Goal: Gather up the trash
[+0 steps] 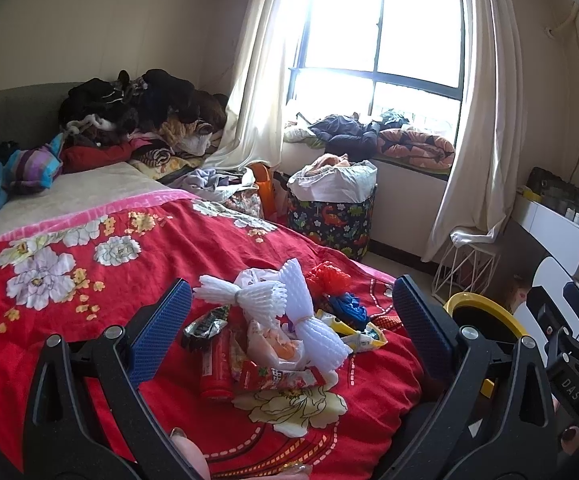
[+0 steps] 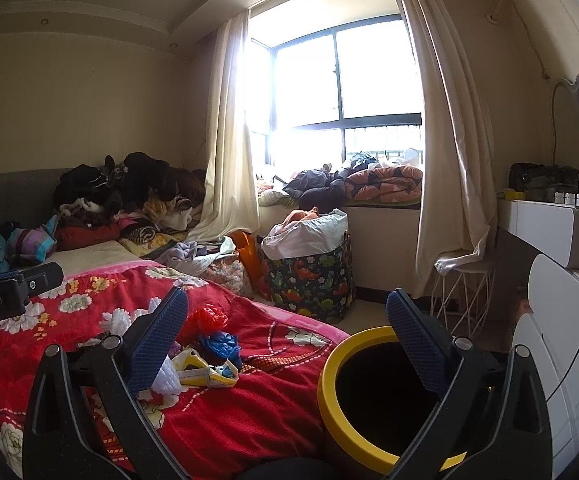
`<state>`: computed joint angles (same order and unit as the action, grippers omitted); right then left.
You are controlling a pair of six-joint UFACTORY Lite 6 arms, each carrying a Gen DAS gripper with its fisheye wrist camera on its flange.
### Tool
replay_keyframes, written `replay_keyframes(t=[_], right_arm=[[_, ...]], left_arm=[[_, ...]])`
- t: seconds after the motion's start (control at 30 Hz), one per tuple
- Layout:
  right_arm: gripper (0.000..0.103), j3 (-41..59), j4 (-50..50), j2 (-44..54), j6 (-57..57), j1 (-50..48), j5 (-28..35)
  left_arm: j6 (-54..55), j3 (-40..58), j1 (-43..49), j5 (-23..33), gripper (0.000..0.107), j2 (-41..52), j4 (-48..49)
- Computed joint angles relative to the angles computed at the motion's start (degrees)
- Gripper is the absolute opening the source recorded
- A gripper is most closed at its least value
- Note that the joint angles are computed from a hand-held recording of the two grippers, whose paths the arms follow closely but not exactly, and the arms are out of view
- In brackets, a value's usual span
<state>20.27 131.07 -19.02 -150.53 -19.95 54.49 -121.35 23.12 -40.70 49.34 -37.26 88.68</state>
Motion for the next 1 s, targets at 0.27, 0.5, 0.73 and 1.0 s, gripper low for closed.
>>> replay_keyframes(t=[0.27,0.5,0.73,1.0], right_arm=[[0.097,1.22,-2.88,0.42,-0.55,3.66,-1.58],[0.097,3.47,-3.45,1.35,-0.44,11.12,-5.46],[0.097,6.38,-2.53,3.71,-1.57,19.04,-9.29],[0.097,13.59,-2.69,11.57,-1.72,28.19,-15.03]], left_arm=[[-1.22,-2.58,5.33,-3.22,0.092,-3.25,0.99],[1.02,-5.39,15.33,-8.88,0.092,-8.51,0.79],[6.67,-7.12,32.98,-21.36,0.092,-13.4,0.53],[6.63,-4.03,45.78,-34.73,0.092,-8.43,7.01]])
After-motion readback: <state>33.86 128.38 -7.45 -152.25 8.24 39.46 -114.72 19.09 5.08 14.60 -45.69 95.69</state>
